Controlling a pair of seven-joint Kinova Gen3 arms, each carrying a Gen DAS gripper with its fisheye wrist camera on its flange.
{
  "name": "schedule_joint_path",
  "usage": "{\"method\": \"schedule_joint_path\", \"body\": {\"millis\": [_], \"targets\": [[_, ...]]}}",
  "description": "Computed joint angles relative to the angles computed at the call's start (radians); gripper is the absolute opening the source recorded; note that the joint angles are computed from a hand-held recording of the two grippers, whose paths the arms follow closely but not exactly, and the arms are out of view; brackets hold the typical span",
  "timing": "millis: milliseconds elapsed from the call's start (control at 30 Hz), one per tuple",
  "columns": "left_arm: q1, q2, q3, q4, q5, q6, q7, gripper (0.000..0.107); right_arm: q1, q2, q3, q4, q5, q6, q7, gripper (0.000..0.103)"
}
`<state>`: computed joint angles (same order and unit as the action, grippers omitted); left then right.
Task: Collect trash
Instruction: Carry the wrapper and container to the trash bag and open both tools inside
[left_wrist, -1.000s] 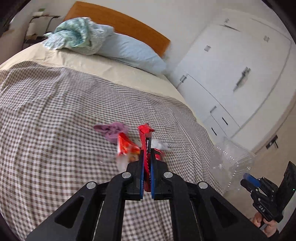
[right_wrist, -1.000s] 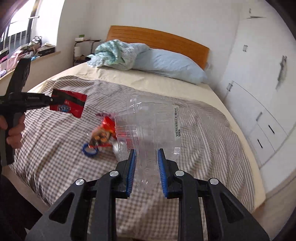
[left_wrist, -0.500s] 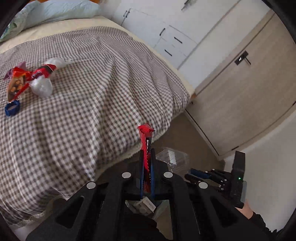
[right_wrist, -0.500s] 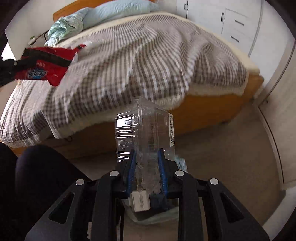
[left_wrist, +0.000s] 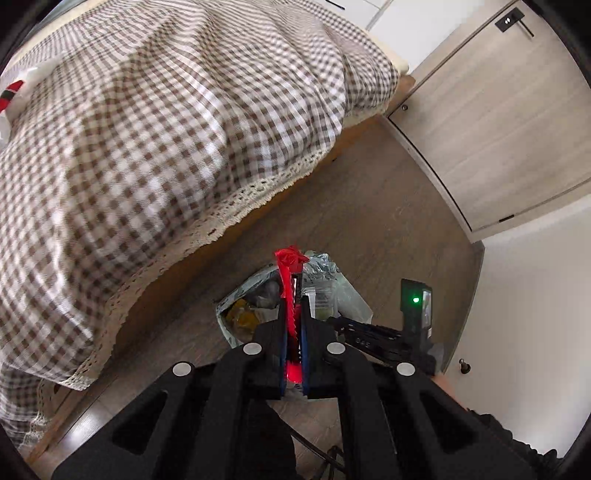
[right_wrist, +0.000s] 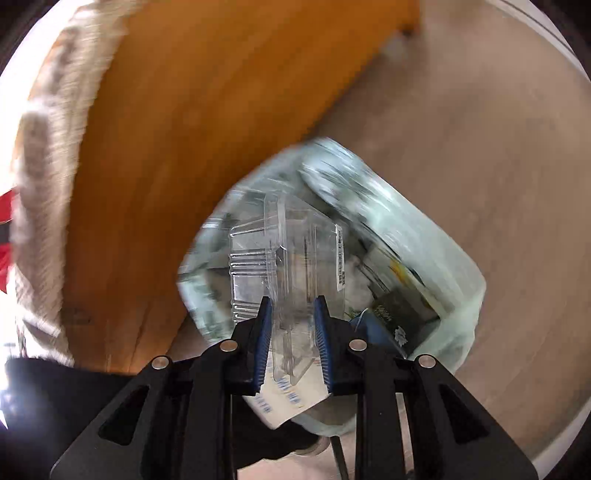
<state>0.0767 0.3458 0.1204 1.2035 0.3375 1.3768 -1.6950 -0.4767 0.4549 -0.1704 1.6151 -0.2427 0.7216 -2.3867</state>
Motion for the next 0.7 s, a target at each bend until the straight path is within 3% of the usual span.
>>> {"method": "schedule_joint_path", "body": {"millis": [233,367,433,500,567,700], "targets": [[0.069,0.094,0.013,-0.059,-0.056,0.032,0.032,0.002,-0.004,-0.018,0.027,0.152,-0.084,-0.139,-0.213,0.023],[0.105,0.151,0.022,-0.078,-0.079,0.052,0.036,0.002,-0.062,0.046,0.07,0.097,0.006,-0.057,-0.322,0.023],[0.115,0.195,0.021,-0.103,-0.082,0.078,0.052,0.002,-0.082,0.088,0.07,0.04,0.06,0.001,-0.318,0.023],[0.133,0.236,0.014,-0.127,-0.103,0.105,0.074,0.002,-0.062,0.122,0.032,-0.01,0.072,0.049,-0.292,0.03],[0.169,0.31,0.006,-0.204,-0.131,0.146,0.109,0.002,-0.087,0.105,0.047,-0.01,0.087,0.039,-0.304,0.055],[0.186,0.387,0.021,-0.286,-0.142,0.215,0.109,0.004,-0.145,0.024,0.088,0.018,0.178,0.015,-0.372,0.06]]}}
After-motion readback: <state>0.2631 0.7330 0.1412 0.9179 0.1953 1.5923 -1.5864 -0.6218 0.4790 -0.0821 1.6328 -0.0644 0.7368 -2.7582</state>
